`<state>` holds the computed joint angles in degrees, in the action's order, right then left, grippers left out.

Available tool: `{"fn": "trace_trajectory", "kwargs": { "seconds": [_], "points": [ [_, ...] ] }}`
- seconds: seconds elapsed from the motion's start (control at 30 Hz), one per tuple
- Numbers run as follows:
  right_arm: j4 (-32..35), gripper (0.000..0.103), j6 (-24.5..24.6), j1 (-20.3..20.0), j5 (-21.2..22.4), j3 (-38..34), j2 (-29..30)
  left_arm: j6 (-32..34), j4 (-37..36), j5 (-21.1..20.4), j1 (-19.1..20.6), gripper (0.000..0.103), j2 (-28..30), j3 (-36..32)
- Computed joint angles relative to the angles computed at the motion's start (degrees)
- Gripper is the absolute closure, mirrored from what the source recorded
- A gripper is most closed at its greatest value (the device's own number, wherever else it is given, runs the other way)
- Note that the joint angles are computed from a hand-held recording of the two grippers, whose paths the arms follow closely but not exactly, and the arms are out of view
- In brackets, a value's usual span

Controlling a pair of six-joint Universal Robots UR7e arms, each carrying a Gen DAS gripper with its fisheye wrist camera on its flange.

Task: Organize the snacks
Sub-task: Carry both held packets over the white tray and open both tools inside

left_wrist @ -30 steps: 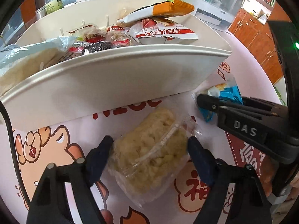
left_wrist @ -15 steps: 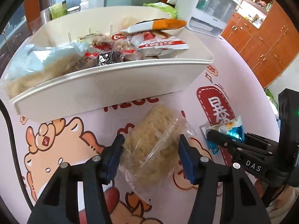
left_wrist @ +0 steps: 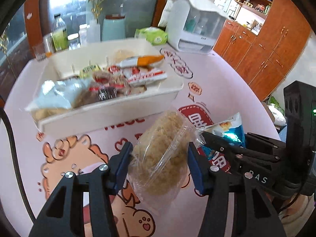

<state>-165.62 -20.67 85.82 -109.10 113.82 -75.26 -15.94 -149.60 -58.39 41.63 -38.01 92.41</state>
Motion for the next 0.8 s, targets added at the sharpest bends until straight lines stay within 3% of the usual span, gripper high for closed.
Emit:
{"fn": "trace_trajectory", "kwargs": {
  "seconds": [0.4, 0.57, 0.8],
  "points": [
    [0.4, 0.077, -5.0, 7.1, 0.6, -5.4, 0.1, 4.5, 3.7, 10.8, -2.4, 0.049, -2.4, -6.7],
    [-1.6, 0.077, -8.7, 11.0, -0.9, -9.9, 2.1, 8.8, 4.1, 15.6, -2.8, 0.049, -2.0, -11.5],
    [-2.6, 0.077, -10.2, 14.6, -4.0, -17.8, 6.9, 12.3, 6.8, 19.6, -2.0, 0.049, 0.4, -20.6]
  ]
}}
